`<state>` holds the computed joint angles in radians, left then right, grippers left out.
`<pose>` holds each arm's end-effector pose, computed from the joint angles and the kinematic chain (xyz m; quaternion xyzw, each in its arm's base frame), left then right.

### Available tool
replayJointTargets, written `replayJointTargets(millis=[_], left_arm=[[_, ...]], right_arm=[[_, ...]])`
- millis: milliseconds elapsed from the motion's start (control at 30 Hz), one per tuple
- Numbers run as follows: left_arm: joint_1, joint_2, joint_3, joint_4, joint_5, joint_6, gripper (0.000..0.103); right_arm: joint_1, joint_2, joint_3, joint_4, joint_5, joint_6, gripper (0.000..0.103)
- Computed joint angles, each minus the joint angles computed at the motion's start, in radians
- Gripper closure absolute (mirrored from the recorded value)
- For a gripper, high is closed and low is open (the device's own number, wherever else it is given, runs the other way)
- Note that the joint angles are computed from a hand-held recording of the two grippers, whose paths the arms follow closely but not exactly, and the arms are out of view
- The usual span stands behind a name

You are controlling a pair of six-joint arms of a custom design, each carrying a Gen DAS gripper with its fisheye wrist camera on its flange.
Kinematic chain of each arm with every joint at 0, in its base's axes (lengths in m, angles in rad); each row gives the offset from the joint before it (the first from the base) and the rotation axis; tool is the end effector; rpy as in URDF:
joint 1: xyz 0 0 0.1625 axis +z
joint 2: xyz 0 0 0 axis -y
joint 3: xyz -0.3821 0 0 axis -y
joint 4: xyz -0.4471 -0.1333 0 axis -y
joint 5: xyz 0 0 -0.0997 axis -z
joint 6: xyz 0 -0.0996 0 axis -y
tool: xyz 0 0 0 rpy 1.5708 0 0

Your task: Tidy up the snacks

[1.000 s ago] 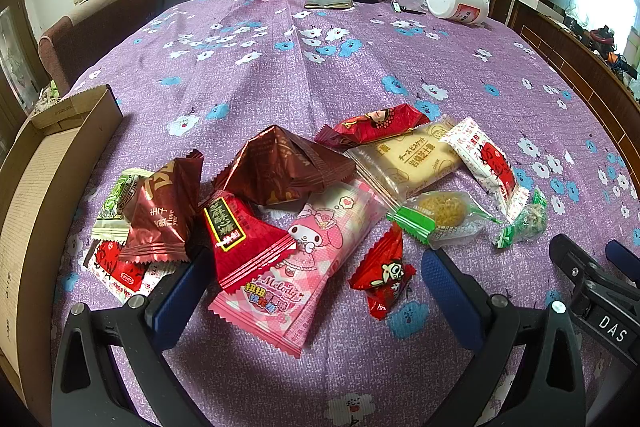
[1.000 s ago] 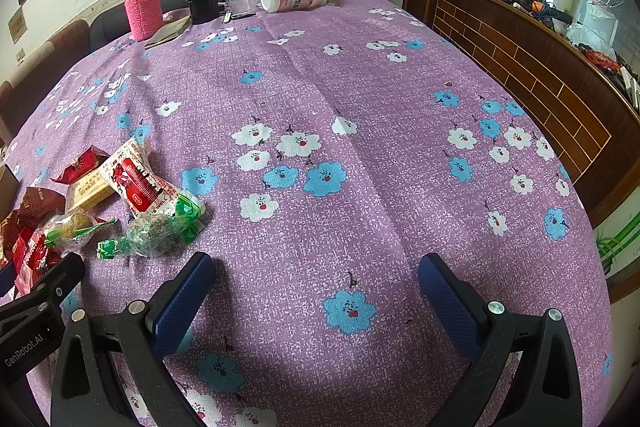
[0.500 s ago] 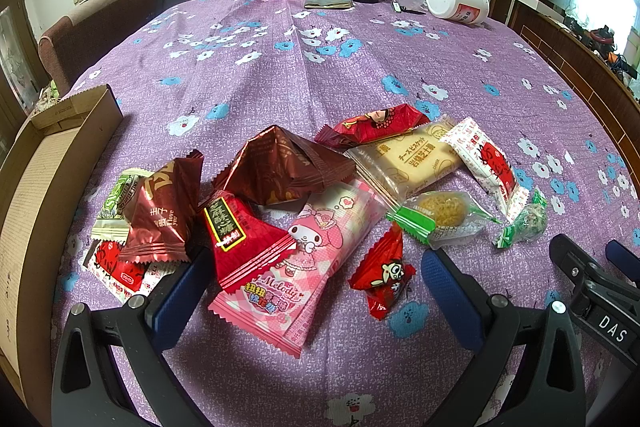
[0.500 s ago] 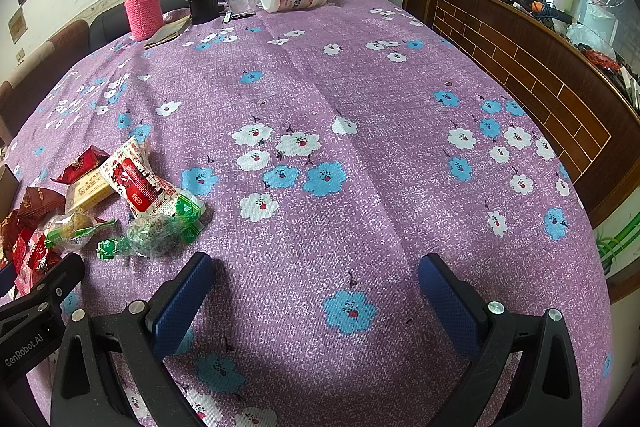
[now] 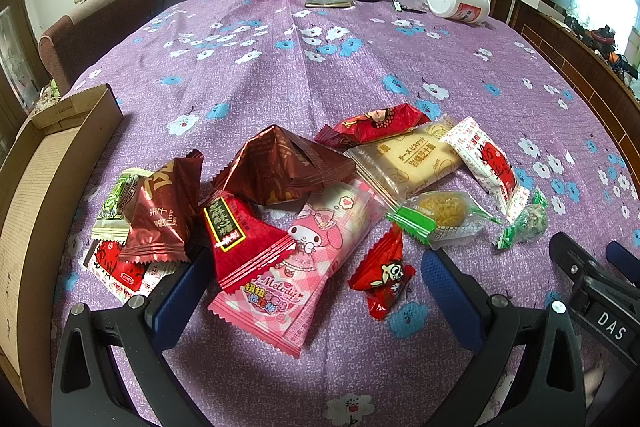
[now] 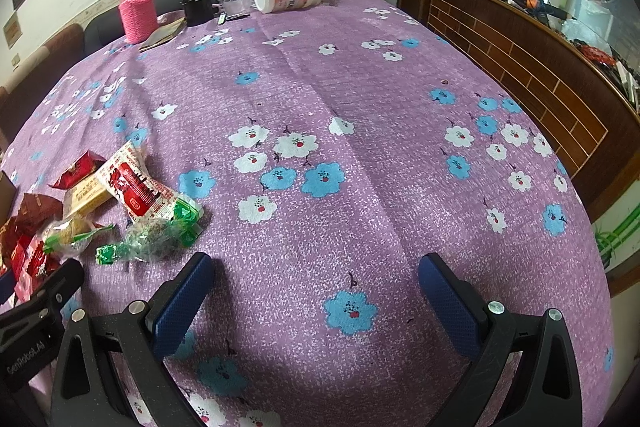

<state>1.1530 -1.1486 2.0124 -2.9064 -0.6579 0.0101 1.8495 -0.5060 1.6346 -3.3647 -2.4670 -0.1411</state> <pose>-0.0348 -0.6011 0.1622 0.0846 0.8747 -0.2922 0.3772 0.2301 -0.6023 -0.0438 0.0391 -0.8626 0.3218 0.3883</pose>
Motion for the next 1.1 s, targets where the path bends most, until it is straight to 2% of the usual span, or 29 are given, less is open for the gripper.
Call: replayJointTargets(millis=[100, 200, 433, 533, 633, 700, 733, 767, 800, 867, 967, 1100], left_arm=[[0.003, -0.006, -0.017, 0.063, -0.014, -0.008, 0.000], [0.015, 0.007, -0.036, 0.057, -0.032, 0.024, 0.000], [0.011, -0.074, 0.030, 0.103, -0.097, 0.047, 0.000], [0.004, -0.161, 0.104, 0.057, -0.168, 0.047, 0.000], [-0.014, -0.239, 0.182, -0.021, -0.184, 0.073, 0.000], [-0.010, -0.311, 0.208, 0.066, -0.225, 0.024, 0.000], [-0.007, -0.345, 0.214, 0.124, -0.252, -0.001, 0.006], [-0.006, -0.379, 0.222, 0.161, -0.271, -0.009, 0.018], [-0.011, -0.408, 0.232, 0.185, -0.272, -0.010, 0.021], [-0.033, -0.481, 0.269, 0.183, -0.269, -0.007, 0.022], [-0.075, -0.602, 0.312, 0.179, -0.269, -0.002, 0.022], [-0.161, -0.781, 0.325, 0.229, -0.250, -0.027, 0.022]], right_arm=[[0.000, -0.008, 0.006, 0.013, 0.002, 0.007, 0.001], [-0.003, -0.009, -0.004, 0.049, 0.004, 0.023, 0.001], [-0.004, -0.030, 0.009, 0.097, 0.019, 0.029, 0.001], [-0.006, -0.040, 0.022, 0.099, 0.028, 0.020, 0.001], [-0.005, -0.044, 0.035, 0.085, 0.033, 0.009, 0.001], [-0.004, -0.047, 0.041, 0.082, 0.032, 0.006, 0.001], [-0.003, -0.047, 0.042, 0.083, 0.032, 0.005, 0.001], [-0.003, -0.048, 0.043, 0.084, 0.031, 0.005, 0.001], [-0.003, -0.050, 0.045, 0.084, 0.032, 0.004, 0.001], [0.001, -0.051, 0.049, 0.082, 0.023, 0.005, 0.001], [0.029, -0.031, 0.061, -0.042, -0.032, -0.062, 0.008], [0.087, -0.086, 0.139, -0.199, -0.008, -0.107, 0.008]])
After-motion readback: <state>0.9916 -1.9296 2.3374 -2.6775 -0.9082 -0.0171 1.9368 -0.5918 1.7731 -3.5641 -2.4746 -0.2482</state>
